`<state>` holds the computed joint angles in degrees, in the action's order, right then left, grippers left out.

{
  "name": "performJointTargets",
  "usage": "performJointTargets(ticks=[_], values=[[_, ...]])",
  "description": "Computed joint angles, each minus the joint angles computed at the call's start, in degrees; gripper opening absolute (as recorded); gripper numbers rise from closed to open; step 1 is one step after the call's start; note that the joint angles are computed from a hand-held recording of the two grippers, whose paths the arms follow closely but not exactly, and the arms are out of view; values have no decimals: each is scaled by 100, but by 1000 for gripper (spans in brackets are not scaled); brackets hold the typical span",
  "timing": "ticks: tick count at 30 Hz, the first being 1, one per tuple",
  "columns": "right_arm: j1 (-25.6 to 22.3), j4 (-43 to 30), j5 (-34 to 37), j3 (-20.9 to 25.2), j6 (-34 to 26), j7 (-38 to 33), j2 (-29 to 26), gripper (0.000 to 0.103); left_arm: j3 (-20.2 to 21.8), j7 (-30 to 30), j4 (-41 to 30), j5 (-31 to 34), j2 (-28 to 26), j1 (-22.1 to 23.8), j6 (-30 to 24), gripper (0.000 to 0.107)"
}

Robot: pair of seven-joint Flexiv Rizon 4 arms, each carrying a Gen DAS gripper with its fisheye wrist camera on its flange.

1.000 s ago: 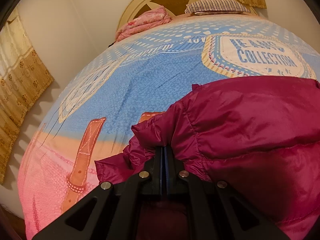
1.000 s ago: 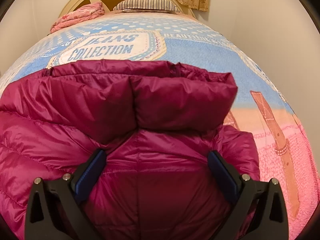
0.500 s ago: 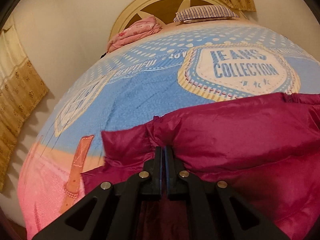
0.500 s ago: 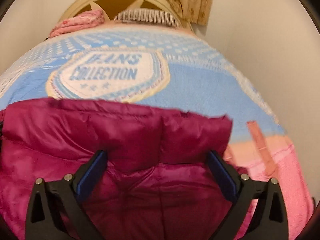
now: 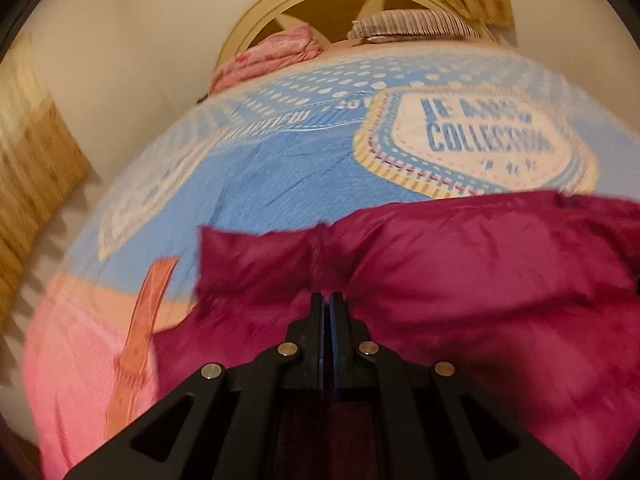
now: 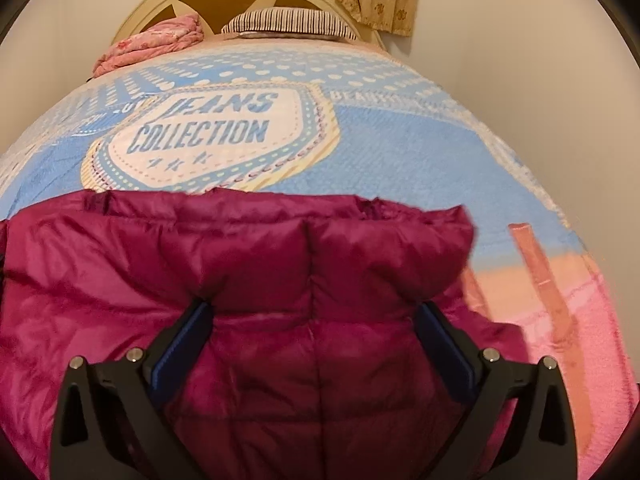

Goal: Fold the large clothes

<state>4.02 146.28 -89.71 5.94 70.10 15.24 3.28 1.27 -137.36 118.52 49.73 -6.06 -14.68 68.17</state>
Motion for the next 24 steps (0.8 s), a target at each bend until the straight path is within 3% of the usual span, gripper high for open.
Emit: performJointTargets(ticks=[4,7,9,12,16,18,24], values=[[41,192,-467,92,281,433,577,102,133,144,720,-245,728,298,410,2],[317,156,-739,216,282,623,685,103,66,198,1075,-372,928,538,606,2],[523,91,-665,277,240,567,470,103,-103,115,1103,-240,854,673,551,3],[785,47,-385,439,-288,363,147,102,-297,-362,956,263,676,702,356,3],[763,3,-606,263,-118,531,-88,103,-431,-972,663,1087,514,416,-179,3],[827,-26,-412,328,-282,355,-164,103,-420,-971,601,1145,487,324,-322,3],[932,-71,-58,357,-423,69,-278,103,-216,-736,677,856,444,385,73,3]])
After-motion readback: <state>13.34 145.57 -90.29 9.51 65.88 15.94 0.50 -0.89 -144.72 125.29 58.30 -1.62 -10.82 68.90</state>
